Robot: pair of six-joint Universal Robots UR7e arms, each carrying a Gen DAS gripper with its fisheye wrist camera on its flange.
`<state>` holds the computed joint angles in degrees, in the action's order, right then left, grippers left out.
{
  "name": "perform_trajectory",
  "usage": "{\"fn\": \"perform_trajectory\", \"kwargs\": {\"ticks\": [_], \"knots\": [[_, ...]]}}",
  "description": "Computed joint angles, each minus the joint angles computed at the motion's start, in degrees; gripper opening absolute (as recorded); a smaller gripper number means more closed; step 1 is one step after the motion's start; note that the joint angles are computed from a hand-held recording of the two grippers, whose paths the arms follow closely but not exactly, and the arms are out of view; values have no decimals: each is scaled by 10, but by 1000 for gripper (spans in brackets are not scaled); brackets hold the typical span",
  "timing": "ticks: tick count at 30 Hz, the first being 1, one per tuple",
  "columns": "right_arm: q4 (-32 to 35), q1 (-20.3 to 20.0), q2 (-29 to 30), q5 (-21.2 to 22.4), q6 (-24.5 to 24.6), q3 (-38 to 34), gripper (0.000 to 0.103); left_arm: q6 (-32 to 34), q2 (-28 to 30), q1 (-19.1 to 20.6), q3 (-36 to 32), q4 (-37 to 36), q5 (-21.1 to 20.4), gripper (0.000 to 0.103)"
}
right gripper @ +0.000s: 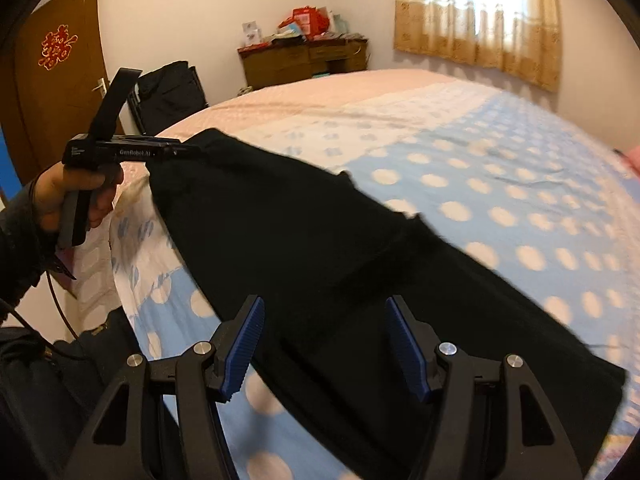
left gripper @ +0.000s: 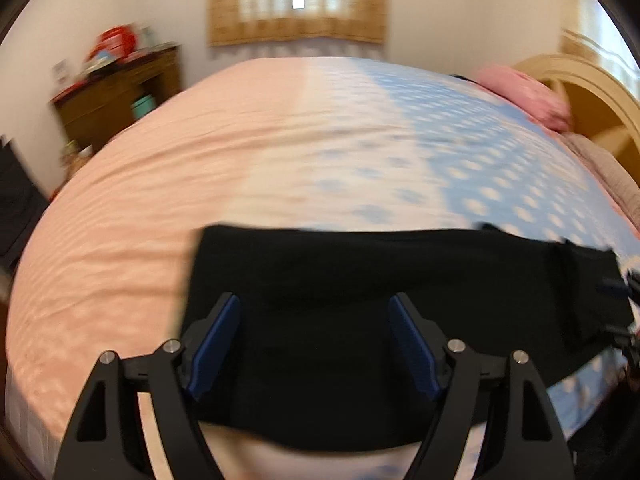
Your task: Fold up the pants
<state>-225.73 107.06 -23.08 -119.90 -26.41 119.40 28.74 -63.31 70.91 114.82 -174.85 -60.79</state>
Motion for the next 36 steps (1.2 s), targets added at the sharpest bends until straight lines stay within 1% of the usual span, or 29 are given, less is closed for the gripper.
{"fn": "perform_trajectory", "kwargs": {"ticks": [1,3,4,6,7,10,12,14,15,16,18,21,23,26,27,28,29,30,31,34,36], "knots": [[13,-6,5,2,0,-10,64,-3,1,7,-5,-4,4,79],[50,-18,11,-9,10,-29,65,-12,6,21,-15,-14,11,79],[40,-15,14,-9,3,-30,65,-16,8,27,-20,-11,10,79],[54,-8,9,-18,14,-29,65,-26,14,41,-32,0,-4,80],[52,-5,6,-17,19,-24,65,-19,13,44,-28,-11,-13,81],[7,3,8,-12,15,-4,65,0,17,42,-23,-25,-13,83],[-26,7,11,-13,16,9,65,2,17,42,-24,-18,-23,82],[-55,8,13,-15,22,20,65,6,13,42,-24,-8,-31,77],[-64,9,13,-16,24,25,65,7,11,43,-25,0,-36,71],[-74,9,14,-18,25,28,65,7,11,43,-26,1,-36,68],[-91,10,18,-21,27,33,65,3,11,45,-32,10,-39,66],[-112,7,22,-17,30,39,65,-25,2,55,-44,43,-64,66],[-122,5,26,-12,29,39,65,-21,5,55,-52,62,-62,66],[-127,5,32,-14,29,37,65,-14,12,51,-56,62,-53,65],[-129,7,34,-16,28,36,65,-13,14,48,-56,63,-47,61],[-132,9,36,-19,25,35,65,-15,13,46,-56,68,-44,50],[-135,10,37,-21,22,35,65,-21,10,46,-57,76,-49,42],[-138,12,39,-23,19,34,65,-36,2,50,-62,106,-72,28],[-142,14,41,-26,15,33,65,-49,-2,53,-66,123,-85,24],[-149,18,43,-32,11,31,65,-66,-13,53,-55,119,-101,23],[-154,19,42,-35,11,31,65,-89,-24,57,-53,126,-128,22]]}}
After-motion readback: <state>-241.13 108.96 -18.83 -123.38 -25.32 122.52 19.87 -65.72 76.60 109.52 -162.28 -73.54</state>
